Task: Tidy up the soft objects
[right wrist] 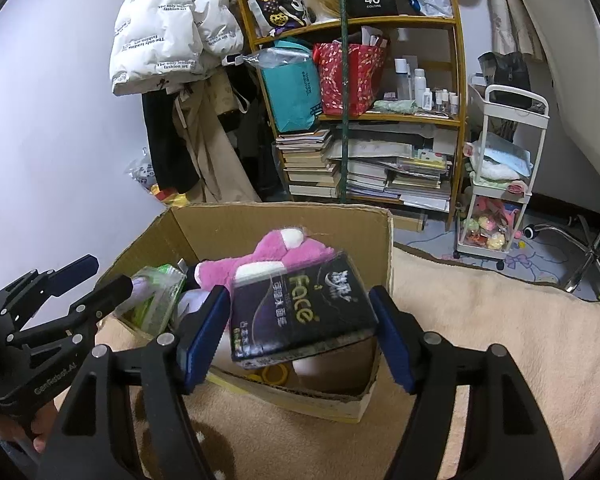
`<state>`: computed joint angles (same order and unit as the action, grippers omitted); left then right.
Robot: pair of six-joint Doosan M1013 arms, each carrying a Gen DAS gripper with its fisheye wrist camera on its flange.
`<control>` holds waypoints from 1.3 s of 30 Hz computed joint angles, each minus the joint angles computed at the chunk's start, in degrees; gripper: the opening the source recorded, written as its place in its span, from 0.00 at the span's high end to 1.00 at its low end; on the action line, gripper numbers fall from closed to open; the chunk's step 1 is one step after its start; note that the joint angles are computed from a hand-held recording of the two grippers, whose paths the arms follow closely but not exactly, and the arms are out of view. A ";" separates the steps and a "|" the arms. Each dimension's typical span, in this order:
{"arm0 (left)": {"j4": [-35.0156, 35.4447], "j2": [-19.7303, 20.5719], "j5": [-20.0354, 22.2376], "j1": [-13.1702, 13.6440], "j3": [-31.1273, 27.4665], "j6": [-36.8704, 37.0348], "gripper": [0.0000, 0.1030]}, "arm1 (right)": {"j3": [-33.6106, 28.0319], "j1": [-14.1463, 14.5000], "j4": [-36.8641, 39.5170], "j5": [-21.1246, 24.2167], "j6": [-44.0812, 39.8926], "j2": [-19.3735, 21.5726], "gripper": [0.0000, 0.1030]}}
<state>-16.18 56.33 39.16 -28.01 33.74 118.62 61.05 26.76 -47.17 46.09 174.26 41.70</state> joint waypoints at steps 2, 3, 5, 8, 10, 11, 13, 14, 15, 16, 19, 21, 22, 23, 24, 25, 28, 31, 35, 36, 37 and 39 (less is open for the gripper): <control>0.15 -0.22 -0.37 0.03 0.30 -0.05 0.45 | 0.35 0.11 -0.93 -0.38 1.07 -0.17 0.17; 0.17 -0.38 -0.50 0.08 0.52 -0.02 0.41 | 0.41 0.16 -1.26 -0.22 1.42 -0.24 0.16; 0.12 -0.77 -1.27 0.16 1.20 -0.07 0.36 | 0.51 0.29 -1.81 0.17 1.99 -0.35 0.14; 0.30 -1.07 -1.23 0.34 1.51 -0.36 0.34 | 0.44 0.33 -1.75 0.53 1.90 -0.38 0.12; 1.21 -1.40 -1.62 0.36 1.97 -1.28 0.29 | 0.43 0.50 -1.70 1.19 1.44 -0.53 0.07; 1.77 -1.69 -2.07 0.35 2.42 -1.79 0.26 | 0.39 0.62 -1.79 1.54 1.05 -0.59 0.06; 1.72 -2.50 -3.50 0.44 3.80 -1.42 0.21 | 0.05 0.91 -2.08 2.76 0.17 -0.60 0.06; 1.49 -3.13 -4.63 0.50 4.89 -0.98 0.21 | 0.00 1.07 -2.21 3.16 -0.04 -0.68 0.05; 1.34 -3.53 -5.18 0.54 5.52 -0.69 0.19 | 0.02 1.20 -2.41 3.38 0.07 -0.80 0.05; 1.16 -4.03 -5.74 0.60 6.27 -0.36 0.14 | 0.06 1.32 -2.68 3.60 0.35 -0.90 0.04; 1.07 -5.45 -7.69 0.73 8.52 -0.78 0.08 | 0.38 1.94 -4.57 4.89 2.28 -1.40 0.01; -0.07 -6.26 -7.81 1.01 9.64 0.01 0.07 | 0.82 2.45 -6.32 5.86 3.90 -1.93 0.00; -0.68 -6.55 -7.70 1.13 10.01 0.54 0.07 | 1.06 2.64 -6.65 5.92 4.19 -2.21 0.00; -1.08 -6.91 -7.90 1.23 10.58 0.91 0.07 | 1.28 2.86 -6.99 6.26 4.44 -2.52 0.00; -1.11 -7.32 -8.36 1.28 11.28 0.96 0.07 | 1.24 2.97 -7.16 6.61 4.47 -2.62 0.00; -0.96 -7.79 -8.91 1.34 12.09 0.81 0.07 | 1.39 3.23 -7.66 7.14 4.70 -2.87 0.00; -1.92 -8.84 -9.60 1.58 13.62 1.51 0.07 | 2.20 3.98 -9.17 8.42 5.84 -3.69 0.00; -3.33 -10.18 -11.11 1.84 15.50 2.39 0.07 | 3.24 4.78 -10.74 9.49 7.55 -4.67 0.00; -6.62 -12.06 -11.92 2.50 17.81 4.05 0.05 | 4.64 5.93 -12.79 10.73 9.55 -6.02 0.00; -8.03 -12.56 -11.99 2.75 18.46 4.73 0.05 | 5.09 6.11 -13.32 10.74 10.08 -6.35 0.00; -8.93 -13.06 -12.40 2.92 19.18 5.22 0.05 | 5.48 6.43 -13.94 10.98 10.76 -6.71 0.00; -10.03 -14.10 -13.77 3.15 20.72 6.09 0.05 | 5.93 6.95 -14.70 11.60 11.45 -7.19 0.00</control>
<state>-26.20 42.23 25.39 -24.85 54.46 124.70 66.98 33.71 -61.88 57.69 185.71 34.51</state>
